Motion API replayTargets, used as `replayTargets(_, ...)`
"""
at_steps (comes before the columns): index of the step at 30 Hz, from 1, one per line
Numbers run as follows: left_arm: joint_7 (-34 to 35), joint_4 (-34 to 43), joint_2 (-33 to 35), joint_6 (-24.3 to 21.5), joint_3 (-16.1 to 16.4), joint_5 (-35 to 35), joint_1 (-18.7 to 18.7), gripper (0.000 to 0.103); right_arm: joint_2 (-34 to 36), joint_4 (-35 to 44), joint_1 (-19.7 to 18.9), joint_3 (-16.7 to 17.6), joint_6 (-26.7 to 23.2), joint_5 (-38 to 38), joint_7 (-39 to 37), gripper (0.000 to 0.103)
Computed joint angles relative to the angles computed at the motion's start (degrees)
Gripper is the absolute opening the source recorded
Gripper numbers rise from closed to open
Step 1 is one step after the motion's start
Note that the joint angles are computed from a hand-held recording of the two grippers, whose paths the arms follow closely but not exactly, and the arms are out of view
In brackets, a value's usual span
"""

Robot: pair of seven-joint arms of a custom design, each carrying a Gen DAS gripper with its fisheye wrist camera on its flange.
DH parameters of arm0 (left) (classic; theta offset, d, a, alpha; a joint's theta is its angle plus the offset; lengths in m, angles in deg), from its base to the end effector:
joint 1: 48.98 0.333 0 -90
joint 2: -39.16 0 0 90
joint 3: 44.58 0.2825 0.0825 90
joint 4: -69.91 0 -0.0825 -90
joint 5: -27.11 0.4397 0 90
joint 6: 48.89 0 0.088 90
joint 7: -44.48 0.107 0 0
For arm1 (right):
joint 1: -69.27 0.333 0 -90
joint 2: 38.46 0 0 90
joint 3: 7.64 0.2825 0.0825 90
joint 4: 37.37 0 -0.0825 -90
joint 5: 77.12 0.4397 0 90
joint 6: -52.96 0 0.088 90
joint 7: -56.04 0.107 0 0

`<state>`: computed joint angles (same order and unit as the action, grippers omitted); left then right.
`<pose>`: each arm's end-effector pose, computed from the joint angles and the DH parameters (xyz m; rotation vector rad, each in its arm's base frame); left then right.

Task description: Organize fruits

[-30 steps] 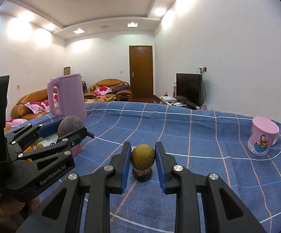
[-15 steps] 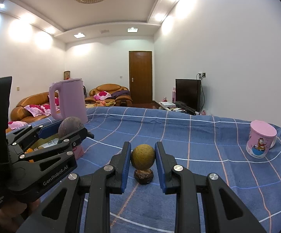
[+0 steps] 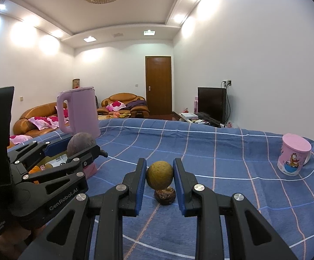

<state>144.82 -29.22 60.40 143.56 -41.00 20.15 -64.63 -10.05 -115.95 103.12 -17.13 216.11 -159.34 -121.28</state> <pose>0.7141 -0.1454 0.4662 -1.2365 1.6323 -1.0978 0.6727 0.3905 0.4621 -1.4750 1.3311 -0.9762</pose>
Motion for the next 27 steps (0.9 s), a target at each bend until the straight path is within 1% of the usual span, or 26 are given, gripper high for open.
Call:
replayTargets(4, -0.3, -0.1, -0.2, -0.5, -0.1, 0.3, 0.5, 0.050, 1.2, 1.4, -0.2, 0.4, 0.2, 2.2, -2.3, 0.027)
replayTargets(9, -1.4, -0.3, -0.6, -1.3, -2.3, 2.1, 3.3, 0.050, 3.1, 3.6, 0.3, -0.1, 0.7, 5.9, -6.1, 0.027)
replayTargets(16, -3.2, -0.3, -0.8, -2.2, -4.5, 4.7, 6.7, 0.050, 6.6, 7.5, 1.3, -1.5, 2.0, 14.2, -13.4, 0.027)
replayTargets(20, -4.2, -0.3, -1.0, -2.8, -4.0, 5.5, 7.1, 0.050, 8.9, 10.1, 1.7, -1.9, 2.5, 19.4, -18.3, 0.027)
replayTargets(27, -5.6, -0.3, -1.3, -3.1, -2.2, 6.1, 7.1, 0.050, 13.6, 16.0, 2.3, -2.0, 2.3, 28.7, -27.9, 0.027)
